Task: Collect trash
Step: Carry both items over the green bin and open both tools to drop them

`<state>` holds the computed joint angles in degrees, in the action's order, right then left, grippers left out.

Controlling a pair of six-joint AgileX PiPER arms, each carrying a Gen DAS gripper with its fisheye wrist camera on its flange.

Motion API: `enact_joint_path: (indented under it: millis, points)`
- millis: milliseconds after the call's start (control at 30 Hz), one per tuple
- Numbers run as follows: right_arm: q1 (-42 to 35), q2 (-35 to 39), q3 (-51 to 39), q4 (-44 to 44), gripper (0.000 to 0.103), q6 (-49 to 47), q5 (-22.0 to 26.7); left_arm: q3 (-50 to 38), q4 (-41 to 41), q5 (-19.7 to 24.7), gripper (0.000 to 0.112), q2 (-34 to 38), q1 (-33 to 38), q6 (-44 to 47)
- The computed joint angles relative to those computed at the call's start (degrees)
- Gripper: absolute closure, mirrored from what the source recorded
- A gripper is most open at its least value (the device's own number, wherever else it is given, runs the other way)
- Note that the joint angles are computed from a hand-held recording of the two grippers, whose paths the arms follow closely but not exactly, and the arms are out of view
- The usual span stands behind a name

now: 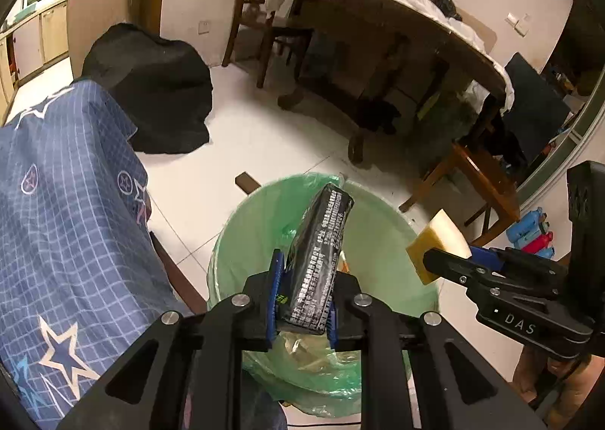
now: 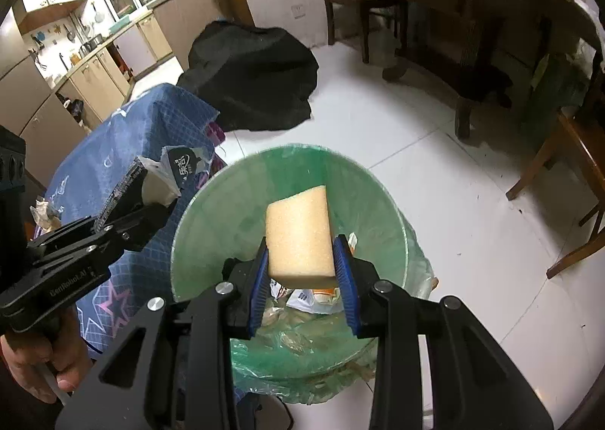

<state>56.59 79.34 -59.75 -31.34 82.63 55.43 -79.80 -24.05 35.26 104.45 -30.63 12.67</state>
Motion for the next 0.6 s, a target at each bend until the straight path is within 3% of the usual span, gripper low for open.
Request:
enact_joint_path:
  millis: [333,467,533,567,600]
  points:
    - [-2.0,-1.4,2.8,0.9,0.071,-0.9,-2.3,0.9,-1.9,-1.9,0.092,1.9,1.0,1.9]
    - [-2.3,-1.3,2.8,0.5,0.071,-1.2,-2.9,1.3,-1.0,-2.2,0.086,1.3,0.5,0.6]
    - [-2.3,-1.5,3.2,-0.4,0.064,-0.3,-2.6,1.3,-0.3,-2.5,0.076,1.2,0.4,-0.3]
    - [-2.1,-1.5,3.3,-1.0,0.049,0.5,-2.5,1.3,0.3,-2.7,0.064,1.1,0.3,-0.9]
    - [-1.9,-2.0,3.8,-1.8,0.040,1.7,-2.4,1.4,0.6,-3.0,0.049,1.0,0.3,-1.3]
